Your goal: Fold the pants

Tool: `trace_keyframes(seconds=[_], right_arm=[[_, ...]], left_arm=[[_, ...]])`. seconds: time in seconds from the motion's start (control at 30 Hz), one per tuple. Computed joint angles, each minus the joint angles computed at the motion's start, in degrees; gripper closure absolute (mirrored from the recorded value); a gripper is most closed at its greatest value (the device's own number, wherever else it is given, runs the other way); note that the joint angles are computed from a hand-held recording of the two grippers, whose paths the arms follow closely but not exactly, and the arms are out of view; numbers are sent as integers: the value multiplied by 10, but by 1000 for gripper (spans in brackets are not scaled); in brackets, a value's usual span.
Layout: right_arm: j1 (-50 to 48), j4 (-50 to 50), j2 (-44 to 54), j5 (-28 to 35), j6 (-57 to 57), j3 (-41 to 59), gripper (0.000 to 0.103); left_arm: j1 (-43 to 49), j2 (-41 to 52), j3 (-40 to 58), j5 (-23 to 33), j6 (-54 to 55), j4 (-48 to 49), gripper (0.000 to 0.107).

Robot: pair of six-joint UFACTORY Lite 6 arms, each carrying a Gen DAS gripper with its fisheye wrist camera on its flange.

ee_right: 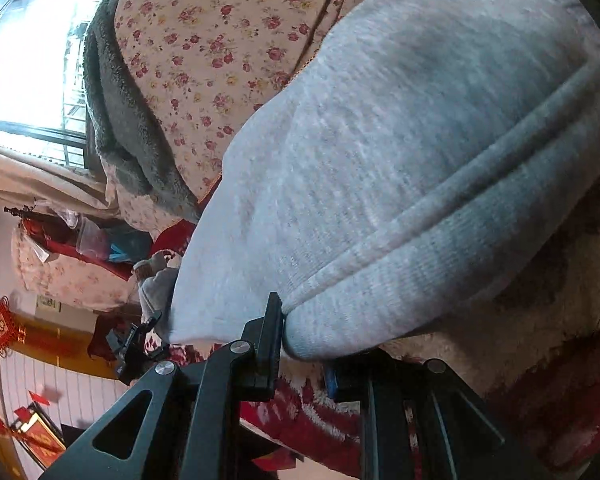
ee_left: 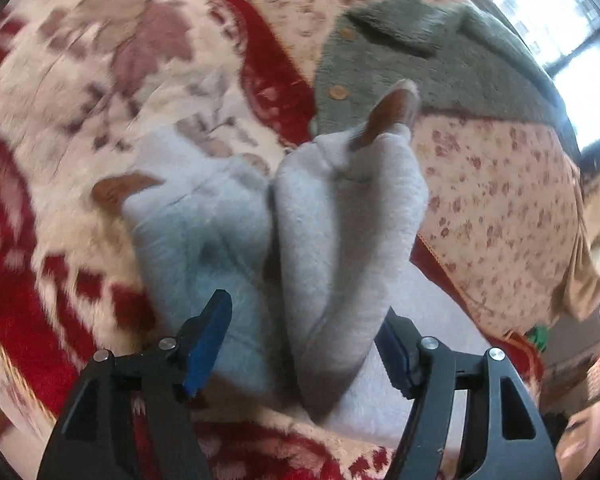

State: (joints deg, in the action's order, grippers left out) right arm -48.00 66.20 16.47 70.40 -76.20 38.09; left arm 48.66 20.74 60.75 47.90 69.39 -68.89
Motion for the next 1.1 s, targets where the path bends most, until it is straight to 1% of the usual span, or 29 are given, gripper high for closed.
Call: trace_keyframes(seconds=[0.07, 0.13, 0.23, 0.3, 0.33, 0.37, 0.43, 0.6, 0.7, 0.77, 0.83, 0.87, 0.97, 1.07, 1.1], right_arm=[[5, -1, 3, -1, 4, 5, 84], [6, -4, 6, -1, 9, 11, 84], [10, -5, 13, 1, 16, 19, 82], [7, -8, 20, 5, 16, 21, 82], [5, -8, 23, 8, 17, 22, 82], [3, -8, 27, 12, 18, 24, 81], [0, -12, 30, 18, 25, 27, 81], [-20, -27, 26, 40, 43, 41, 80], [-49, -32, 14, 50, 43, 50, 79], [-73, -33, 24, 57, 51, 65, 77], [-96, -31, 44, 66, 58, 85, 75], [-105, -27, 58, 71, 63, 96, 73], [-113, -3, 111, 97, 78, 130, 68], [-105, 42, 142, 102, 66, 151, 68], [-105, 63, 149, 104, 48, 154, 72]], left_arm=[[19, -5, -13, -5, -10, 3, 57], [42, 1, -18, 12, -21, 3, 62], [58, -2, -25, 25, -28, 15, 63], [58, -28, -43, 14, -22, 26, 61], [57, -46, -53, 11, -22, 32, 52], [56, -55, -58, 8, -20, 31, 40], [63, -99, -88, -4, 0, 14, 35], [53, -170, -116, -9, 14, 2, 34], [28, -204, -131, -22, 4, 5, 31], [5, -216, -139, -19, -8, 9, 29], [-30, -229, -149, -20, -20, 13, 29], [-45, -241, -159, -23, -20, 11, 29], [-124, -282, -187, -48, -27, 3, 28], [-208, -303, -199, -80, -60, 7, 28], [-226, -307, -203, -82, -68, 7, 28]])
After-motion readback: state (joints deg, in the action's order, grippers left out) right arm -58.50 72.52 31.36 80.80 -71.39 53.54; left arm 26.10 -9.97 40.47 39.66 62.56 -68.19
